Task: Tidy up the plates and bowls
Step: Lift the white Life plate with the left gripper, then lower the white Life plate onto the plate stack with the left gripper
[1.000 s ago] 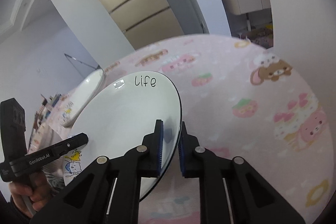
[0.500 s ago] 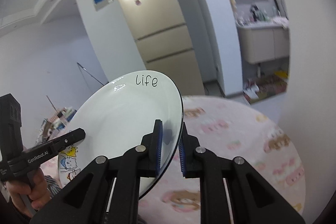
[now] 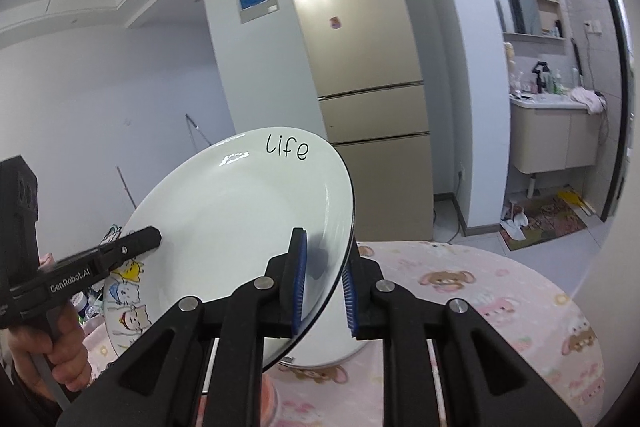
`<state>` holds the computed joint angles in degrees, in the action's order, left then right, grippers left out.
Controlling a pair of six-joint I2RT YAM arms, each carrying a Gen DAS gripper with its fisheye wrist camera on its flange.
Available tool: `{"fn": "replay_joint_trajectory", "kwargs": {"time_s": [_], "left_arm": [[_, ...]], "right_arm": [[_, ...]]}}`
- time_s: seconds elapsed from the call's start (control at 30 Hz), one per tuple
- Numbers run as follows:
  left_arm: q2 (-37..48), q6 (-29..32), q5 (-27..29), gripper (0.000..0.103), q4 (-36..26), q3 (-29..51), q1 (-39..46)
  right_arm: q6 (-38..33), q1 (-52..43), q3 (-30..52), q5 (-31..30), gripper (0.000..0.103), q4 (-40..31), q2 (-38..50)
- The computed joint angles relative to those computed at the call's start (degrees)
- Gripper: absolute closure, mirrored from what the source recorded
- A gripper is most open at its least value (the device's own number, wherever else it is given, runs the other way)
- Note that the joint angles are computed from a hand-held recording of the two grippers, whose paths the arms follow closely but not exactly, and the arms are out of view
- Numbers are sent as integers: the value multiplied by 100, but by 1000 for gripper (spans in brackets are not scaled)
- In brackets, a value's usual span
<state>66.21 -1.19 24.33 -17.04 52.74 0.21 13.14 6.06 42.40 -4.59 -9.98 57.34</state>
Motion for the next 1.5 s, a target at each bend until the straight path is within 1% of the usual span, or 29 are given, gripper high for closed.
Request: {"fn": "replay_joint_trajectory", "kwargs": {"time_s": [0.1, 0.17, 0.27, 0.4, 0.6, 0.77, 0.87, 1.03, 1.23, 1.3, 1.5], "left_arm": [[304, 192, 227, 83, 98, 157, 330], [423, 242, 129, 83, 306, 150, 344], [794, 378, 195, 83, 453, 327, 419], [1270, 407, 155, 83, 1053, 324, 418], [2256, 527, 208, 83, 1424, 578, 372], [2949, 716, 197, 83, 1761, 681, 336], [3362, 783, 259, 83, 1852, 771, 339], [3862, 750, 3, 82, 2159, 797, 287], [4305, 835, -185, 82, 2269, 910, 240], [4404, 829, -215, 82, 2340, 900, 203], [4511, 959, -373, 82, 2429, 867, 105]], "right_arm": [[73, 222, 111, 124, 87, 212, 333], [106, 300, 180, 151, 86, 400, 606], [134, 300, 261, 96, 86, 622, 981], [175, 358, 353, 176, 86, 883, 1403], [187, 295, 319, 183, 85, 1450, 2162], [195, 177, 335, 14, 85, 1848, 2833], [204, 113, 316, -88, 84, 2055, 3196], [254, 80, 401, -379, 83, 2290, 3821], [364, -3, 454, -682, 83, 2429, 4300], [402, -67, 387, -747, 83, 2617, 4401], [545, -270, 412, -1154, 83, 2780, 4774]]}}
